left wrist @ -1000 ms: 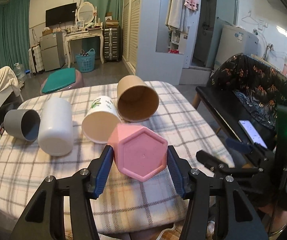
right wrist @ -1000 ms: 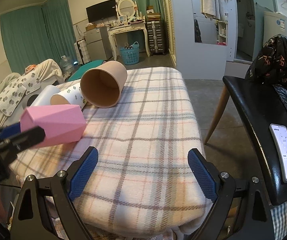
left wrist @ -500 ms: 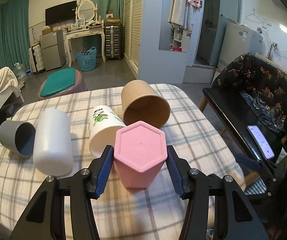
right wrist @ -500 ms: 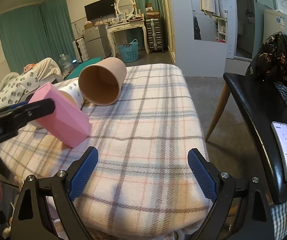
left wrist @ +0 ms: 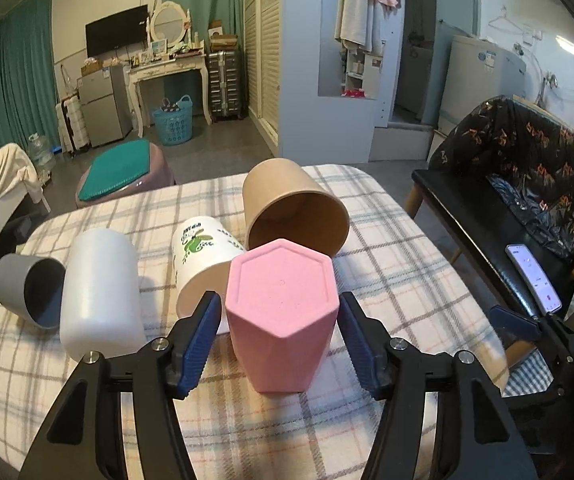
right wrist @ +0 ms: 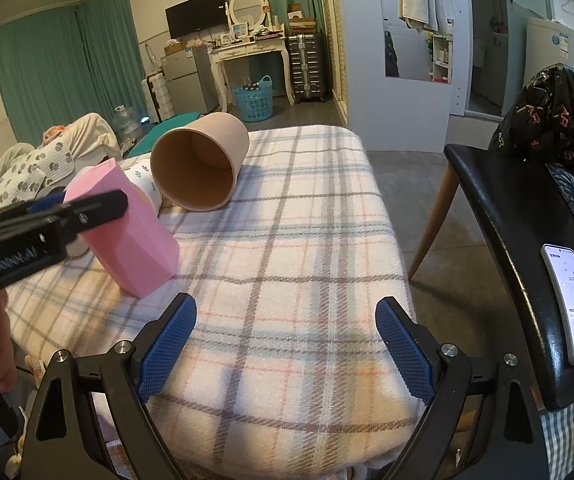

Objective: Flip cup upside down
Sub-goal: 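Rotate the pink cup bottom up with the left gripper and set it down, then open the left gripper and pull it back from the pink cup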

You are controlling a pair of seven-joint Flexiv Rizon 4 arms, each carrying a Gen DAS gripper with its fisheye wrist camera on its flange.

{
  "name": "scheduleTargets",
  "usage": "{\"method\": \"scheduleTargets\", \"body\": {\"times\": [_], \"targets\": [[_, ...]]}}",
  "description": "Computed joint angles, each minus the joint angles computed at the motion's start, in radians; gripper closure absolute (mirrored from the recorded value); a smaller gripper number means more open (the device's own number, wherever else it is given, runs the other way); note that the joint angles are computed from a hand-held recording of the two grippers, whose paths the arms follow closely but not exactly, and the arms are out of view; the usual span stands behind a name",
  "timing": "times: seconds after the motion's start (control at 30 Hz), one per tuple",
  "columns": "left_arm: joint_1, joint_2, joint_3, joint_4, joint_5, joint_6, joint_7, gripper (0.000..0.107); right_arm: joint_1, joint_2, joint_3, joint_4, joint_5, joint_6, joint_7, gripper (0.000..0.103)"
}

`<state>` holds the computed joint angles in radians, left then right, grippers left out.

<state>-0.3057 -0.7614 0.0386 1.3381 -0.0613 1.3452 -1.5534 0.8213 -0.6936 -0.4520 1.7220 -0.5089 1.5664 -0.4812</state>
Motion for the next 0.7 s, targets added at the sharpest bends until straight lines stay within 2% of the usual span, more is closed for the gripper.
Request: {"method": "scheduleTargets", "body": {"times": [0.17, 0.37, 0.53, 0.6, 0.7], "targets": [[-0.005, 0.019, 0.009, 0.023, 0.007, 0.035, -0.014, 0.036, 0.030, 0.011, -0.035, 0.015, -0.003, 0.007, 0.008, 0.012], [-0.012, 0.058, 0.028, 0.069, 0.008, 0.091, -0.041, 0.035, 0.114, 0.031, -0.131, 0.055, 0.003, 0.036, 0.018, 0.012], [-0.023, 0.108, 0.049, 0.135, 0.012, 0.164, -0.065, 0.035, 0.216, 0.043, -0.234, 0.100, 0.045, 0.068, 0.000, 0.012], [-0.030, 0.132, 0.061, 0.172, 0.015, 0.206, -0.073, 0.030, 0.271, 0.046, -0.291, 0.122, 0.069, 0.081, -0.011, 0.012], [-0.054, 0.168, 0.100, 0.237, 0.015, 0.284, -0.095, 0.028, 0.355, 0.045, -0.375, 0.151, 0.109, 0.104, -0.033, 0.012]]}}
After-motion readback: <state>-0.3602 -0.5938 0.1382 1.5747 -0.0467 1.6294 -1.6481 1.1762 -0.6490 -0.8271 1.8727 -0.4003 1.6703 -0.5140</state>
